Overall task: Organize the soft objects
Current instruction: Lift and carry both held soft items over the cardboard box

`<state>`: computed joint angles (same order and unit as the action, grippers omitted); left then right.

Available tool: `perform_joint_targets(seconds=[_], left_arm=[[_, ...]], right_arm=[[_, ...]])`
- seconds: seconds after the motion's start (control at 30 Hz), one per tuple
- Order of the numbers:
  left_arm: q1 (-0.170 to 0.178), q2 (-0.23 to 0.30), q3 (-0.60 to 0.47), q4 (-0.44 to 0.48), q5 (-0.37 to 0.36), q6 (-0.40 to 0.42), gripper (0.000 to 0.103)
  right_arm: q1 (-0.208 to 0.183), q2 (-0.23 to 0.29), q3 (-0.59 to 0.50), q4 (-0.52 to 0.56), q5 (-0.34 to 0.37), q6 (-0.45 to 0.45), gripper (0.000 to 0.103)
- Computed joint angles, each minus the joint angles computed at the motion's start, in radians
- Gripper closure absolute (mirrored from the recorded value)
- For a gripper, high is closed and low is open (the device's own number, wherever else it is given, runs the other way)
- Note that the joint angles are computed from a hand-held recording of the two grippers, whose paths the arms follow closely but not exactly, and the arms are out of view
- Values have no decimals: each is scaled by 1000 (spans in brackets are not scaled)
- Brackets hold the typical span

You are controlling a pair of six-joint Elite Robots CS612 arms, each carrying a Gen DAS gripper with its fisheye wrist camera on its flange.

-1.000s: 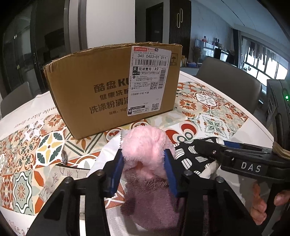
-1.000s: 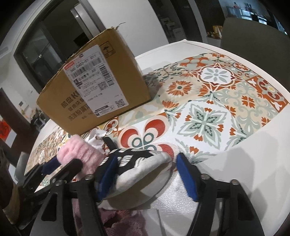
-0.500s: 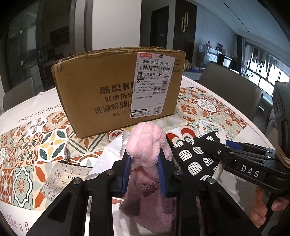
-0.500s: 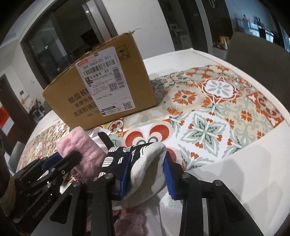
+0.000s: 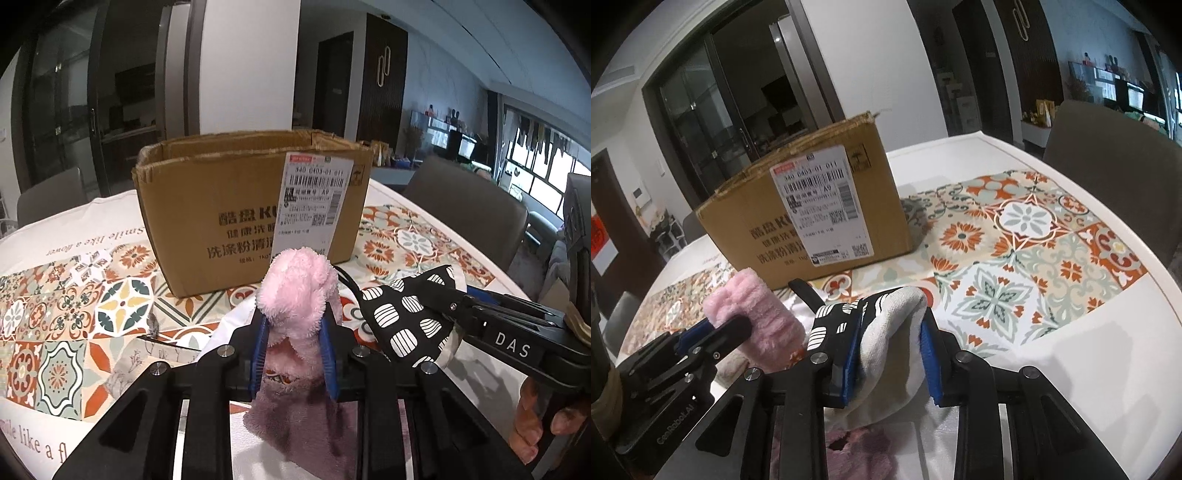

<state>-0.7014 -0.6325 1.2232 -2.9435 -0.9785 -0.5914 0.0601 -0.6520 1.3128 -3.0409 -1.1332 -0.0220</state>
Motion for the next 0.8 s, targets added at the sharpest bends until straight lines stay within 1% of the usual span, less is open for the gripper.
perform_joint_targets(seconds=[0.27, 0.57, 0.8], left_arm=[[-13, -23, 25, -40, 50, -3, 77], [-24, -46, 51, -102, 105, 17, 77], [-31, -61, 63, -158, 163, 61, 77]], right_arm=[[-1, -24, 30, -93, -6, 9, 72], [-1, -48, 55, -183, 4, 15, 72], [2, -60, 60, -259, 11, 16, 72]])
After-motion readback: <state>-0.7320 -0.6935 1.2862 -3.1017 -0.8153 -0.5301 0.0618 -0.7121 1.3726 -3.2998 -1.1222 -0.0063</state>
